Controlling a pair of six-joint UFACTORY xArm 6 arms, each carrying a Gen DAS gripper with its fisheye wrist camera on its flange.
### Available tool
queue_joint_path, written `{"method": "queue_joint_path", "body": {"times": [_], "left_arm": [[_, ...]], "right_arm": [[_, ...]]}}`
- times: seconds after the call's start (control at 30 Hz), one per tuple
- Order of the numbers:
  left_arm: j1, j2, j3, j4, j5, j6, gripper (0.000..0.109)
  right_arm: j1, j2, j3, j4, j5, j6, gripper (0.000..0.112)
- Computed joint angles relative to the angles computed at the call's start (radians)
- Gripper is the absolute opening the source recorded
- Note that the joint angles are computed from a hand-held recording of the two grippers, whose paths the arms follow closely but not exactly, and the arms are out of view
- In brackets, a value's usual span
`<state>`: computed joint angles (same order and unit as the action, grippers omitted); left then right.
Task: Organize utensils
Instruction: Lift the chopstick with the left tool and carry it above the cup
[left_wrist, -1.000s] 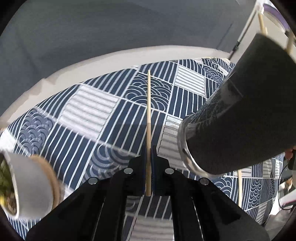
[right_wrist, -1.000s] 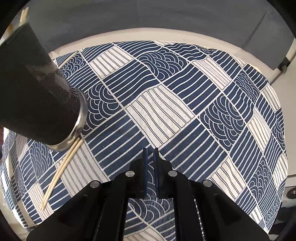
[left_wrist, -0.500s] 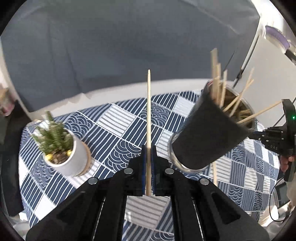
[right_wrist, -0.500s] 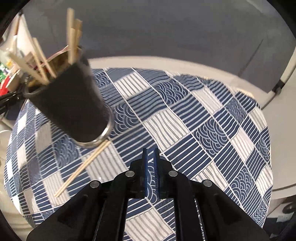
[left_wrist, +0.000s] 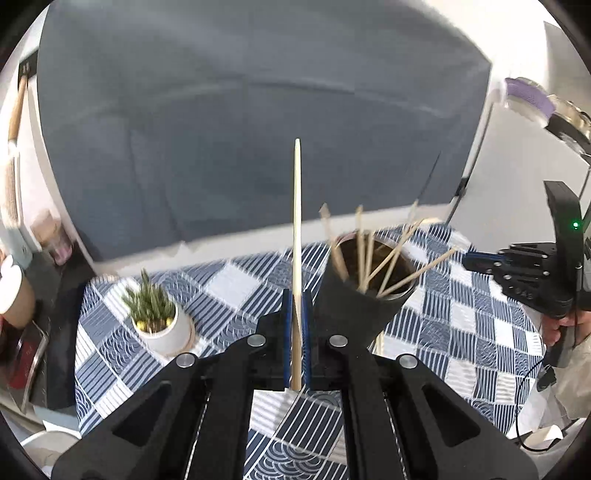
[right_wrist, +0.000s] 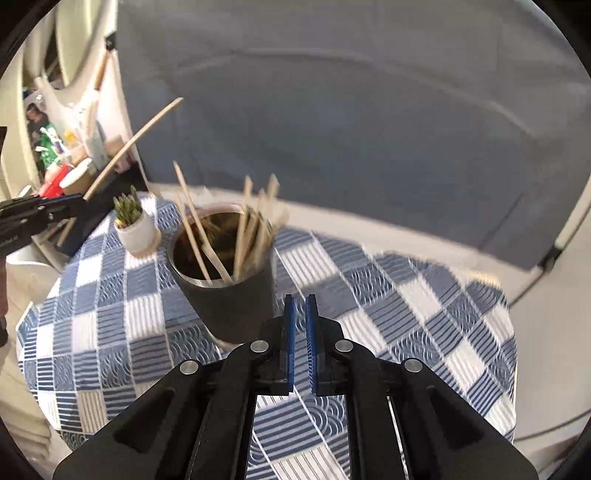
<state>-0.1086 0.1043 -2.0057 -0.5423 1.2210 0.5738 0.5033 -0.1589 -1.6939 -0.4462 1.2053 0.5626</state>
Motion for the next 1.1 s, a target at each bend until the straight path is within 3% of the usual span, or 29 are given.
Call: {"method": "queue_joint_path", "body": {"times": [0.2, 0.47, 0.63, 0.8, 1.1], "left_arm": [[-0.032, 0.039, -0.118, -0.065, -0.010, 0.000, 0.005], [-0.068, 0.125, -0.188, -0.261, -0.035, 0.004, 0.005], [-0.101, 0.070, -0.025, -0.394, -0.177, 0.118, 0.005], [-0.113, 0.063, 0.079, -0.545, -0.247, 0.216, 0.005], [-0.107, 0.121, 0.134, -0.710, -0.250, 0.302, 0.005]], "right_arm": [[-0.004, 0.051, -0.119, 0.009, -0.038, -0.033, 0.006], [-0.054, 0.042, -0.088, 0.084, -0.185, -0.055, 0.006], [-0.087, 0.017, -0.021, 0.145, -0.285, -0.079, 0.006], [-0.110, 0.032, 0.032, 0.157, -0.365, -0.110, 0.006], [-0.134, 0.048, 0.134, 0.176, -0.547, -0.097, 0.006]]}}
